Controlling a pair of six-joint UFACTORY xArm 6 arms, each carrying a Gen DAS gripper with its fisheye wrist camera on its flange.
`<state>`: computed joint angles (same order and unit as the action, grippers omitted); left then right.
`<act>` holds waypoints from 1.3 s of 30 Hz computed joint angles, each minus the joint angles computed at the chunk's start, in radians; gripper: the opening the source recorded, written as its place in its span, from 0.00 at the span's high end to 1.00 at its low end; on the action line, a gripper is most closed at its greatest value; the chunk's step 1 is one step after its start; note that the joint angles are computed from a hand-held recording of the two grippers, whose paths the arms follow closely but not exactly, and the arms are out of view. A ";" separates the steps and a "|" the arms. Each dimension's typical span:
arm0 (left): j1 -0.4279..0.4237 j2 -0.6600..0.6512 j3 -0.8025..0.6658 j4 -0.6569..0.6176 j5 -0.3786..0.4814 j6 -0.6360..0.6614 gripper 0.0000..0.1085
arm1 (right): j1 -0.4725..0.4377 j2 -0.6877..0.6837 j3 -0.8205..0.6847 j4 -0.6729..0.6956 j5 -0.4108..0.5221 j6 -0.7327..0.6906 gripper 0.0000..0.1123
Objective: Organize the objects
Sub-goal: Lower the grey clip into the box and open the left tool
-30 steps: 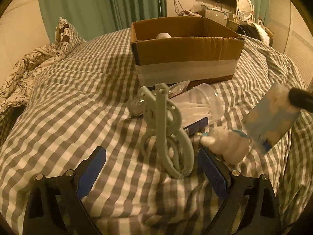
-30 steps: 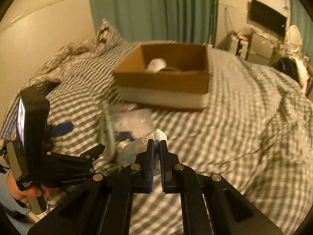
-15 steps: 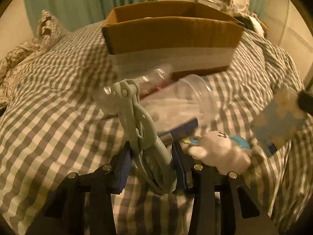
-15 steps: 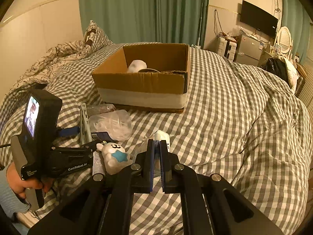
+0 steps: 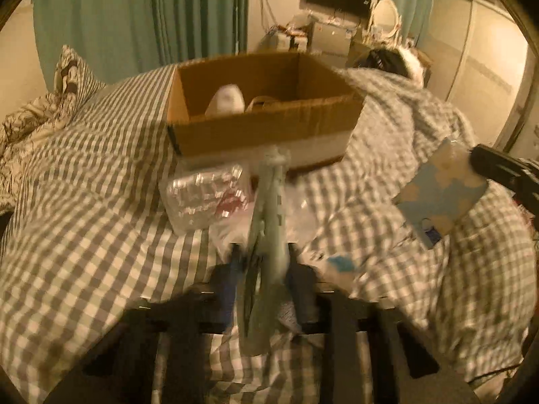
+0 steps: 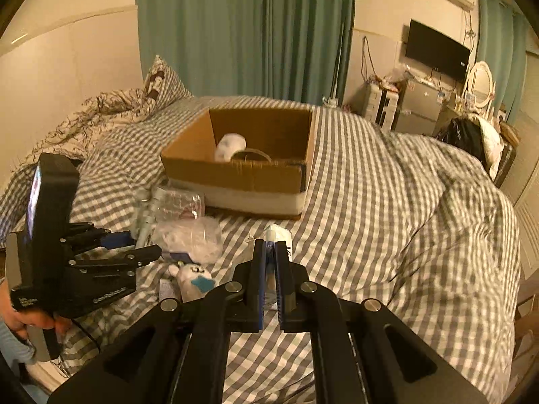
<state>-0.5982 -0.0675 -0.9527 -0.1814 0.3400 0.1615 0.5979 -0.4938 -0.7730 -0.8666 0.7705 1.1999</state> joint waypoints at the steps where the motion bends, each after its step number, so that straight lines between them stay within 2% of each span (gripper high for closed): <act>1: -0.003 -0.006 -0.007 -0.025 0.008 0.020 0.86 | -0.002 0.001 -0.008 -0.004 0.000 -0.008 0.96; 3: -0.006 -0.009 -0.026 -0.071 0.014 0.056 0.86 | -0.007 0.004 -0.025 -0.017 -0.002 -0.019 0.96; 8: -0.004 0.016 -0.098 -0.084 0.017 0.068 0.86 | -0.039 0.039 -0.097 -0.056 -0.036 -0.074 0.96; 12: 0.002 0.066 -0.209 -0.123 0.016 0.082 0.86 | -0.091 0.088 -0.174 -0.084 -0.090 -0.119 0.96; 16: 0.009 0.151 -0.356 -0.094 0.006 0.046 0.86 | -0.157 0.171 -0.278 -0.085 -0.156 -0.172 0.96; 22: 0.023 0.337 -0.620 -0.036 0.053 -0.017 0.86 | -0.240 0.333 -0.439 -0.003 -0.226 -0.289 0.96; 29: 0.036 0.557 -0.842 0.025 0.134 -0.051 0.86 | -0.308 0.447 -0.467 0.129 -0.322 -0.376 0.96; 32: 0.040 0.604 -0.885 -0.011 0.163 -0.021 0.86 | -0.334 0.483 -0.465 0.160 -0.342 -0.386 0.96; 35: 0.045 0.619 -0.898 -0.038 0.181 0.008 0.81 | -0.350 0.487 -0.442 0.163 -0.370 -0.372 0.96; 36: 0.046 0.613 -0.890 -0.018 0.175 -0.002 0.75 | -0.354 0.483 -0.435 0.160 -0.374 -0.366 0.96; 37: 0.047 0.603 -0.878 0.001 0.167 -0.012 0.61 | -0.353 0.474 -0.427 0.152 -0.370 -0.355 0.93; 38: 0.047 0.588 -0.857 0.010 0.156 -0.019 0.53 | -0.352 0.465 -0.420 0.146 -0.366 -0.347 0.89; 39: 0.048 0.569 -0.835 0.009 0.142 -0.023 0.41 | -0.350 0.446 -0.406 0.132 -0.362 -0.331 0.76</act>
